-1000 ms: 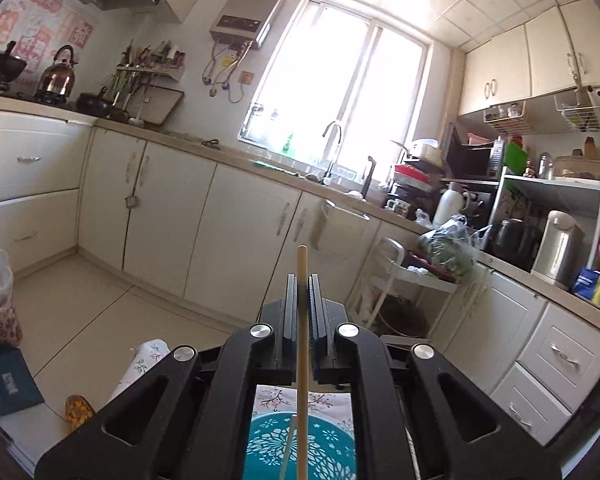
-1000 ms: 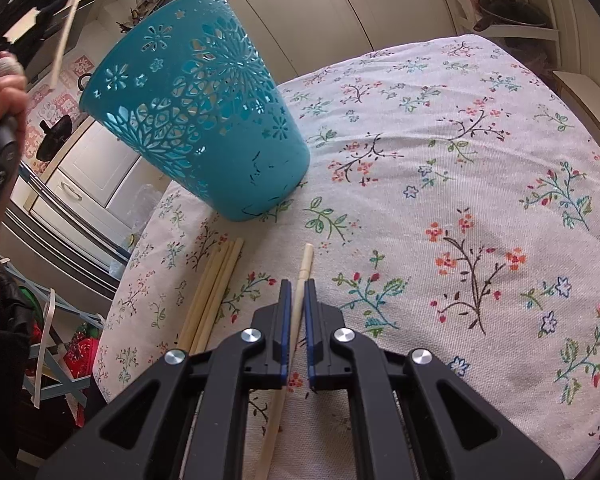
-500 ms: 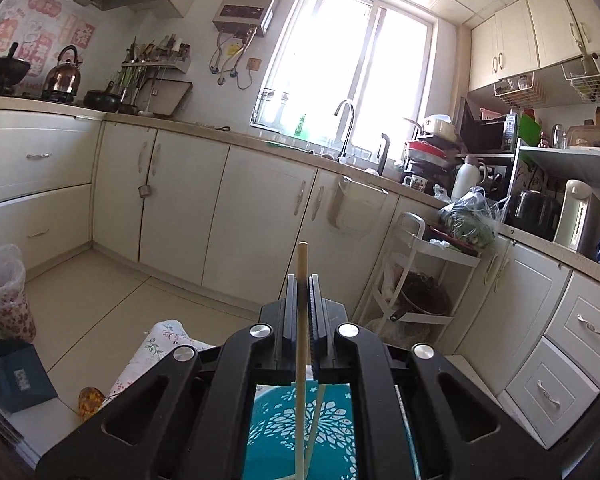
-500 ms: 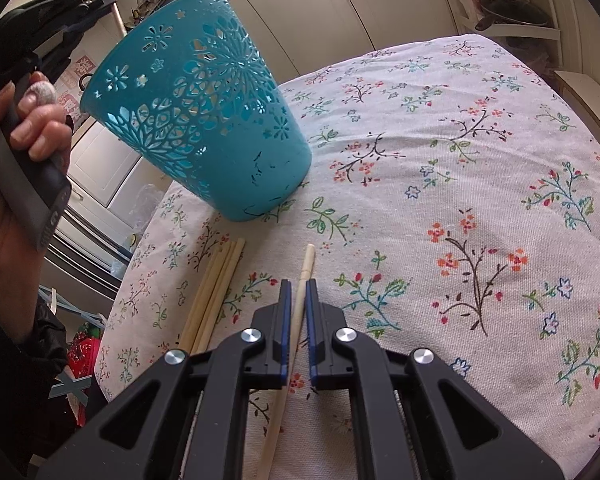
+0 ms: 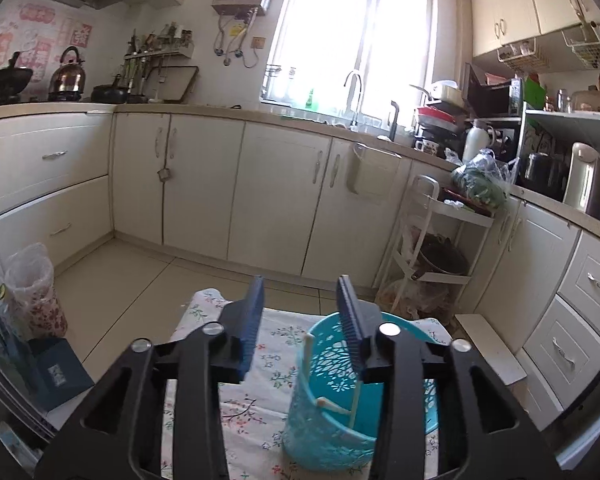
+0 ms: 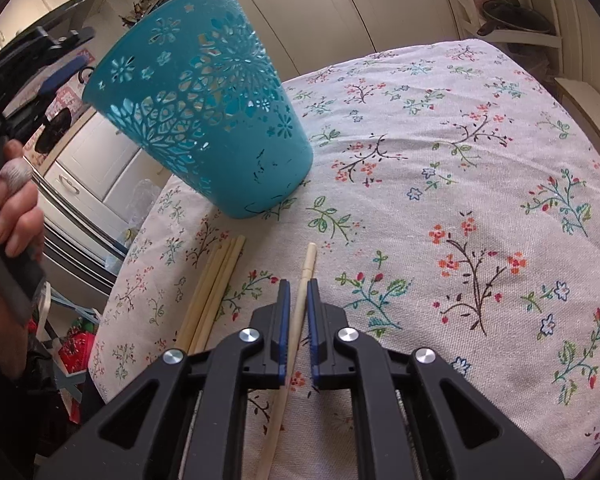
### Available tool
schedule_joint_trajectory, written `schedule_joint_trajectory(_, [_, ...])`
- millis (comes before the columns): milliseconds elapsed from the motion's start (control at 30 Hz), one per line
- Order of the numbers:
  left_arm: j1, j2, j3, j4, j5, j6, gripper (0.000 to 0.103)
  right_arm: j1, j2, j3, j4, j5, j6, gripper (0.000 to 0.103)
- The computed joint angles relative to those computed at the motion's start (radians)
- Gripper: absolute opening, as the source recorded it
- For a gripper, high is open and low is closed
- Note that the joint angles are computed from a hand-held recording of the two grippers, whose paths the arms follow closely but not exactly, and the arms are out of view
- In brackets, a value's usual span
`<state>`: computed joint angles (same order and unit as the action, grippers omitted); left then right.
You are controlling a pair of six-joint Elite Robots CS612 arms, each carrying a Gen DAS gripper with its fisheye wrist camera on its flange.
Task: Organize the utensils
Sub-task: 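Raise the stick with the left gripper over the basket and open it, then carry the stick in the right gripper over the basket and release it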
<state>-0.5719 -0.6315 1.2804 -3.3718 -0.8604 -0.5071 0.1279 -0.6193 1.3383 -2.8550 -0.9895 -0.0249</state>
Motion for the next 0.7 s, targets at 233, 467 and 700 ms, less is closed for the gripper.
schedule_joint_trajectory(233, [0.009,-0.074,0.190,0.031,0.035,-0.223,0.061,0.036,-0.019,0.007,0.001,-0.151,-0.060,0.011])
schedule_joint_trajectory(467, [0.039,-0.060,0.239,0.189,-0.137,-0.418,0.063,0.083,-0.028,0.010,-0.022,-0.362,-0.234,0.008])
schedule_joint_trajectory(700, [0.050,-0.032,0.228,0.225,-0.220,-0.444,0.067,0.016,-0.038,0.036,0.000,-0.105,-0.065,0.006])
